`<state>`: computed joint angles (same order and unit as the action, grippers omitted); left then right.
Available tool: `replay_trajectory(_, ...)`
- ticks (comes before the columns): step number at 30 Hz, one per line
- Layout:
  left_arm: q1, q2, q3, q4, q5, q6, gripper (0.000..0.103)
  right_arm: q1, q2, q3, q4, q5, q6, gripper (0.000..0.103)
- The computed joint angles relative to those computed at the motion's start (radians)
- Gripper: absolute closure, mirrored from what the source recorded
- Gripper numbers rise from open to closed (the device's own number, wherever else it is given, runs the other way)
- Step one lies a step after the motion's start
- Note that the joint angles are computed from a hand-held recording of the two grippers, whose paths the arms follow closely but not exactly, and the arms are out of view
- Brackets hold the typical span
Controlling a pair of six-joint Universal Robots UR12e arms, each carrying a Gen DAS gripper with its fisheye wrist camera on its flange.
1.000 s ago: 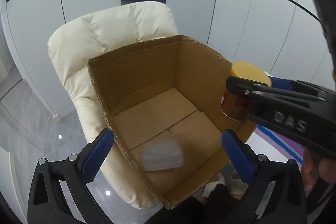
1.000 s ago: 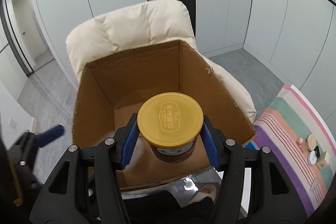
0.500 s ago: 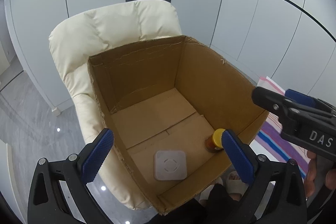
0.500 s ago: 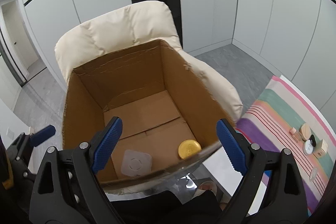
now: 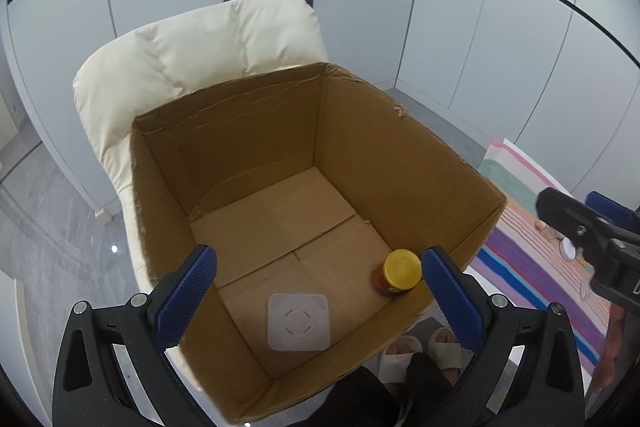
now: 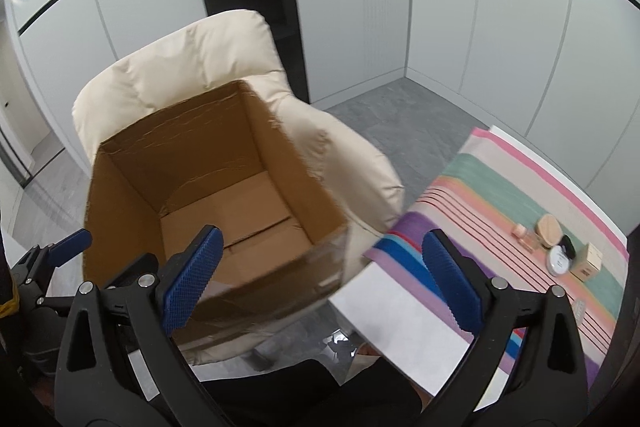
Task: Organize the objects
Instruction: 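Move both tools back over the table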
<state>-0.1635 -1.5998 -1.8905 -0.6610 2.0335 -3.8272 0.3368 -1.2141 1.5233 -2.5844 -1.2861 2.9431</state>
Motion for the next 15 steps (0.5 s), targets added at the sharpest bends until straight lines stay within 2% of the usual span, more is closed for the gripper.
replay_trajectory(4,-0.012,-0.024,0.027,-0.003,0.000,0.010,0.000,-0.022,-0.006,0.009,-0.012,-0.018,0.019,0.001)
replay_trajectory(15,-0.043,-0.091,0.095,0.030,-0.058,0.068,0.000,-0.067,-0.019,0.027,-0.020,-0.049,0.040,0.001)
